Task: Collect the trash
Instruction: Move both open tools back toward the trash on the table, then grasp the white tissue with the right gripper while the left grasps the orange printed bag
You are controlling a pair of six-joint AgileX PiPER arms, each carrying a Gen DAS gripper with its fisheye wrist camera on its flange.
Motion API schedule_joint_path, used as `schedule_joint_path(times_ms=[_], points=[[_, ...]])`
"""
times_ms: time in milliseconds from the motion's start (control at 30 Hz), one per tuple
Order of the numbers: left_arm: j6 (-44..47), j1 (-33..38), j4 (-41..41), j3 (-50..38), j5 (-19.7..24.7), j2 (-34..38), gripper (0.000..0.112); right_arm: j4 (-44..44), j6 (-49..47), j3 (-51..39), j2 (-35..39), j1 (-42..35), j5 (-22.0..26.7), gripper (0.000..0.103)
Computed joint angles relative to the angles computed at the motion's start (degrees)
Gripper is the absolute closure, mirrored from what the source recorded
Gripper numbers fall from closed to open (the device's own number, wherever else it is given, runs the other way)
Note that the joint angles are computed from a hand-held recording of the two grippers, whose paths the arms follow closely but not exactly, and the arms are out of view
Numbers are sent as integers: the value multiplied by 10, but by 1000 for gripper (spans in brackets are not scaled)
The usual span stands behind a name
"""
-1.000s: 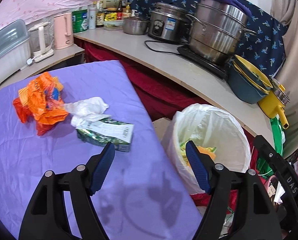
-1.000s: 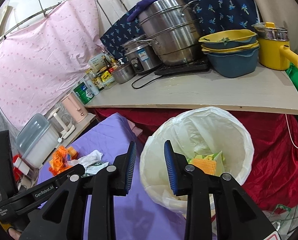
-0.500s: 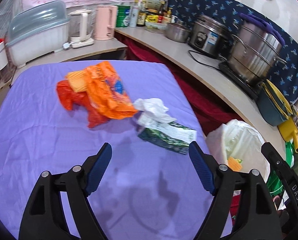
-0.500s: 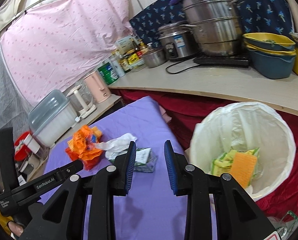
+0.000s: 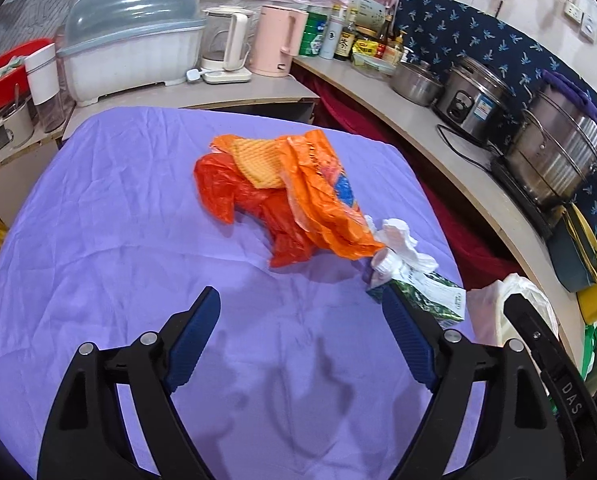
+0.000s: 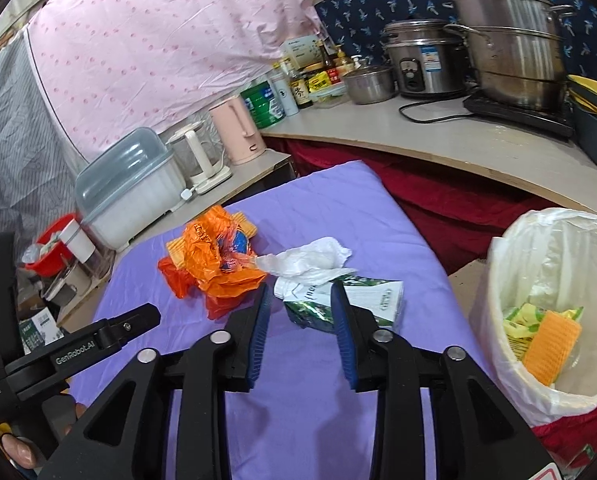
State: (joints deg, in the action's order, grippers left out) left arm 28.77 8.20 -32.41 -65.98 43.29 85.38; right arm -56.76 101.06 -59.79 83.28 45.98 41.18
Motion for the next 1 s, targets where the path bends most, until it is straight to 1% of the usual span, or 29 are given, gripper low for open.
schedule_joint_path(times_ms=[67, 233, 333, 400, 433, 533, 667, 700, 733, 767, 833, 867, 933, 1000], points=[[5, 12, -5, -10, 3, 13, 31, 1, -10, -21, 25, -9, -7, 57], [7, 36, -12, -38, 5, 49, 29, 23, -61, -73, 90, -40, -36, 45], [2, 43, -10, -58, 7, 73, 29, 45, -91, -102, 126, -60, -53, 42], [1, 47, -12, -68, 8, 86, 27, 59, -109, -122, 152, -74, -64, 40], [-2, 47, -12, -77, 9, 97, 25, 69, -121, -133, 164, -81, -70, 40], [-13, 42, -9, -98, 10, 118, 24, 90, -149, -159, 195, -98, -82, 40], [-22, 28, -15, -130, 22, 144, 23, 122, -181, -177, 221, -120, -102, 41], [-26, 21, -16, -139, 25, 152, 23, 124, -180, -175, 223, -125, -109, 44], [-28, 16, -17, -145, 26, 157, 22, 123, -177, -172, 223, -128, -115, 51], [-30, 11, -20, -151, 29, 163, 22, 134, -186, -170, 224, -134, -123, 55], [-39, -3, -19, -167, 35, 177, 22, 142, -187, -162, 224, -141, -139, 70], [-43, -10, -20, -174, 37, 184, 22, 144, -186, -156, 221, -144, -146, 74], [-56, -26, -12, -187, 35, 197, 22, 146, -181, -142, 215, -147, -161, 86], [-64, -38, -4, -192, 32, 207, 23, 145, -173, -127, 208, -149, -175, 90]])
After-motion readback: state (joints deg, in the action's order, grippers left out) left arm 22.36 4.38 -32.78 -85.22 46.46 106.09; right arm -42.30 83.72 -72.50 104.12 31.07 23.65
